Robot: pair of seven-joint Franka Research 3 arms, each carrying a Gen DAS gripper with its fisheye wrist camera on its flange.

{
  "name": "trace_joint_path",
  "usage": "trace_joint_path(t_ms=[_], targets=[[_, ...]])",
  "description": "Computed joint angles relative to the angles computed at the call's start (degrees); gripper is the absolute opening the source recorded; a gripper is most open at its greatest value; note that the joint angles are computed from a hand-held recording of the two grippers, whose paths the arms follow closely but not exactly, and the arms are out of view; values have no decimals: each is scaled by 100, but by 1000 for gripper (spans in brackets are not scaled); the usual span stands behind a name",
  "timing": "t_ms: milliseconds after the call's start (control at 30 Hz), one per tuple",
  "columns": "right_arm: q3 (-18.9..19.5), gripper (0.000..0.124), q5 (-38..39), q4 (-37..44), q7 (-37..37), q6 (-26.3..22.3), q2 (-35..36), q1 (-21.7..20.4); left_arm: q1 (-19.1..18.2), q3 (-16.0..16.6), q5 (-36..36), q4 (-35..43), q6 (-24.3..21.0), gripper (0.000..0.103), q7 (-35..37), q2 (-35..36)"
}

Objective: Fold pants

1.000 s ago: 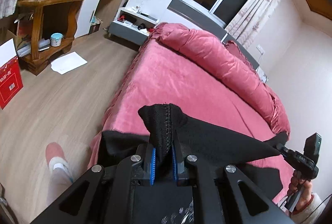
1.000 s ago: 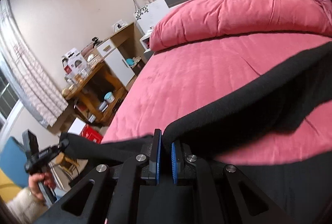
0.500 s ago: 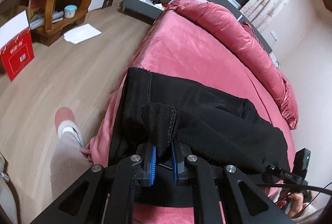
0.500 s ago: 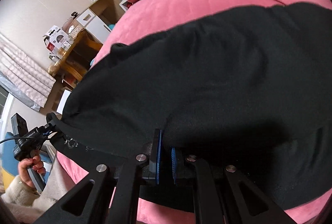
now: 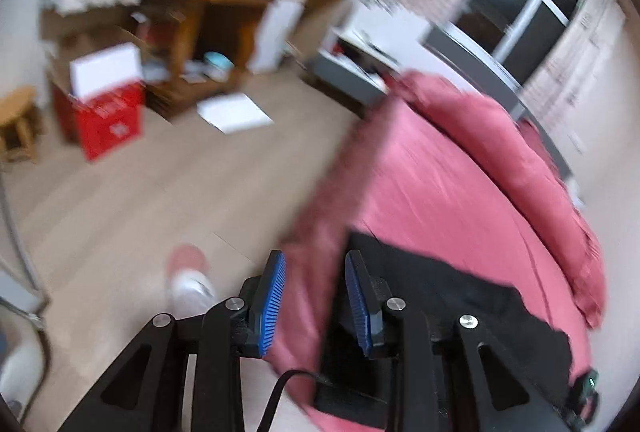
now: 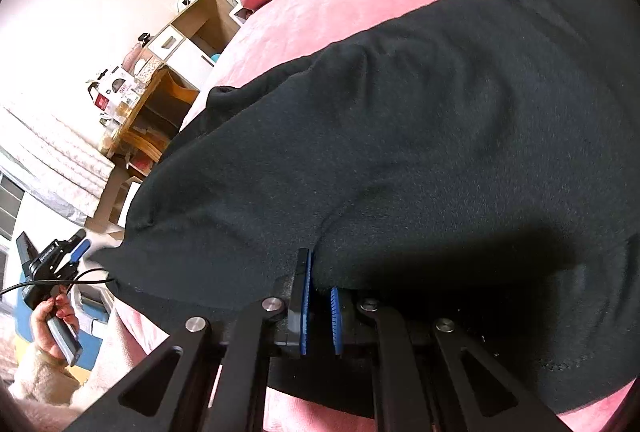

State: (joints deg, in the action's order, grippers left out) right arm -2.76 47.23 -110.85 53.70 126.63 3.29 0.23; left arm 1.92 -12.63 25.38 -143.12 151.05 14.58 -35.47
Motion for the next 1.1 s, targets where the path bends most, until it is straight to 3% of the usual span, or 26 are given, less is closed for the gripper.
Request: trace_joint_path(t_ms=[100, 167, 200, 300, 400, 467, 533, 567, 667, 900, 967, 1100], targets=[[-10, 9, 50, 1, -13, -40, 9, -21, 282, -313, 418, 168, -603, 37, -101, -331], [-20, 9, 73, 7, -41, -69, 17, -39, 663, -820, 988, 542, -1709, 40, -348, -485], [-20, 9, 89, 11, -40, -84, 18, -45, 738, -911, 1151, 663, -2058, 41, -411, -522], [-42, 9, 145, 14, -93, -146, 29, -82, 534, -649, 1245, 717, -2266, 44, -445, -628], [-40, 9, 192, -8, -88, -169, 16, -93, -141, -9, 572, 714, -1895, 45, -76, -414], [-54, 9, 225, 9, -105, -212, 40, -118, -857, 584, -432, 548, -1158, 45, 444, -133], [-62, 9, 229, -13, -118, -231, 12, -136, -1285, 870, -1241, 434, -696, 45, 836, 88], [-64, 9, 226, -25, -129, -229, 0, -140, -1610, 1044, -1782, 497, -652, 45, 1145, 316], [-70, 9, 223, -48, -140, -230, -30, -144, -2021, 1188, -2542, 771, -904, 45, 1905, 686], [-84, 9, 256, -12, -127, -293, 2, -163, -2138, 1081, -3927, 518, -849, 46, 2306, 533], [-83, 9, 260, -18, -125, -297, -6, -169, -2207, 1101, -4420, 283, -499, 46, 2379, 487], [-82, 9, 257, -30, -123, -292, -19, -167, -2093, 975, -4655, 54, 45, 46, 2281, 470]])
